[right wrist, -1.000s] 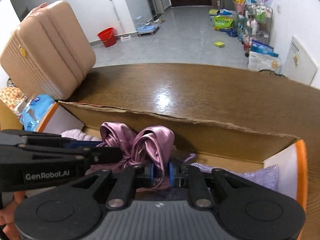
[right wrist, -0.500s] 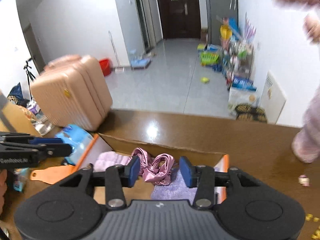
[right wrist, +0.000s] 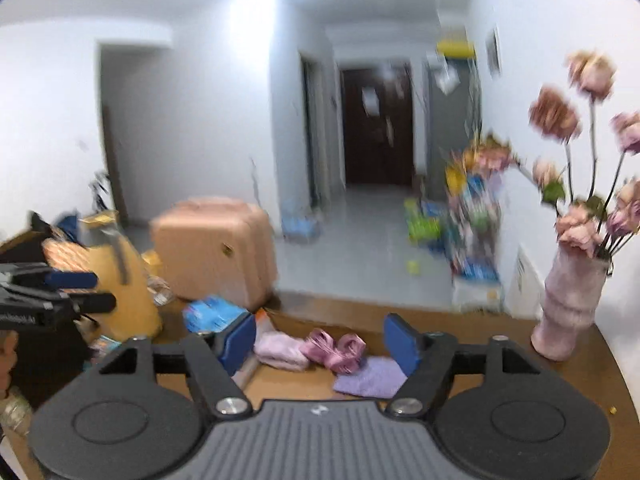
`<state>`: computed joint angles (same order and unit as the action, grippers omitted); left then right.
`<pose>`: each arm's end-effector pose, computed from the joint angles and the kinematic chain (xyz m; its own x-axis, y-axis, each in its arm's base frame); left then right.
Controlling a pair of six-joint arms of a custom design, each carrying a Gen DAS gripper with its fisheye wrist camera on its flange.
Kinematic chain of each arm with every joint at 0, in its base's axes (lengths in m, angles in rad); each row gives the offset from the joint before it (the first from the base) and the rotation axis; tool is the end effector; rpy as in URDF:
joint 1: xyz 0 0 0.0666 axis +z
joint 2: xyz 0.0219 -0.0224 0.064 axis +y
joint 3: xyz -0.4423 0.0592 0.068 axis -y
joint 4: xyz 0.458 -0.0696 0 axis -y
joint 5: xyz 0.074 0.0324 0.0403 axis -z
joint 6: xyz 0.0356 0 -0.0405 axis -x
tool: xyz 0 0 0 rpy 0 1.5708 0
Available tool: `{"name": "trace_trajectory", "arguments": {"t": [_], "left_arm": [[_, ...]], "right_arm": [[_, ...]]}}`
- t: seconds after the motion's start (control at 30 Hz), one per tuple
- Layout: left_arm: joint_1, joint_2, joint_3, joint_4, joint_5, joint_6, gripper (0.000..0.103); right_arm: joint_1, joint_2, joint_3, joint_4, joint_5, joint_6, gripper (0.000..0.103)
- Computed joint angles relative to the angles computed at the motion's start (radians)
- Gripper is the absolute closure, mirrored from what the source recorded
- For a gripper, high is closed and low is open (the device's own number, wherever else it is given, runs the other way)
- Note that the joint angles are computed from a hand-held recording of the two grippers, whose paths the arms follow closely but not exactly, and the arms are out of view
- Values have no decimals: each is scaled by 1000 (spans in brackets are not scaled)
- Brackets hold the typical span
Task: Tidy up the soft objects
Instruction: 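Move both tools back toward the plush toys on the table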
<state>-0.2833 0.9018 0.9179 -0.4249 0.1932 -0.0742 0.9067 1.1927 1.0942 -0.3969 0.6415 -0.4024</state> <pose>0.3424 -0.1072 0.4836 -0.3477 0.1770 -0.9207 0.4706 0.8823 -0.0081 0.3054 0.3549 0.4728 -0.3896 0.0113 -0.9209 -0.1672 0.9824 0.0828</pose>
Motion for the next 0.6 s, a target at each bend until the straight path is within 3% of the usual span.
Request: {"name": "trace_trajectory", "arguments": {"t": [0.07, 0.13, 0.27, 0.37, 0.5, 0.6], "left_arm": [[2, -111, -107, 49, 18, -11, 20], [11, -205, -198, 90, 42, 9, 18], [-36, -368, -361, 137, -87, 32, 15], [-60, -474, -455, 94, -140, 69, 13], [-67, -591, -540, -31, -155, 160, 12], [-56, -641, -578, -108, -148, 173, 12]], "right_arm": [[66, -41, -66, 49, 45, 1, 31], [134, -70, -130, 118, 107, -2, 30], [251, -65, -217, 203, 230, -16, 23], [328, -21, -262, 218, 312, -68, 20], [421, 60, -295, 159, 366, -266, 17], [479, 117, -308, 93, 383, -505, 16]]}}
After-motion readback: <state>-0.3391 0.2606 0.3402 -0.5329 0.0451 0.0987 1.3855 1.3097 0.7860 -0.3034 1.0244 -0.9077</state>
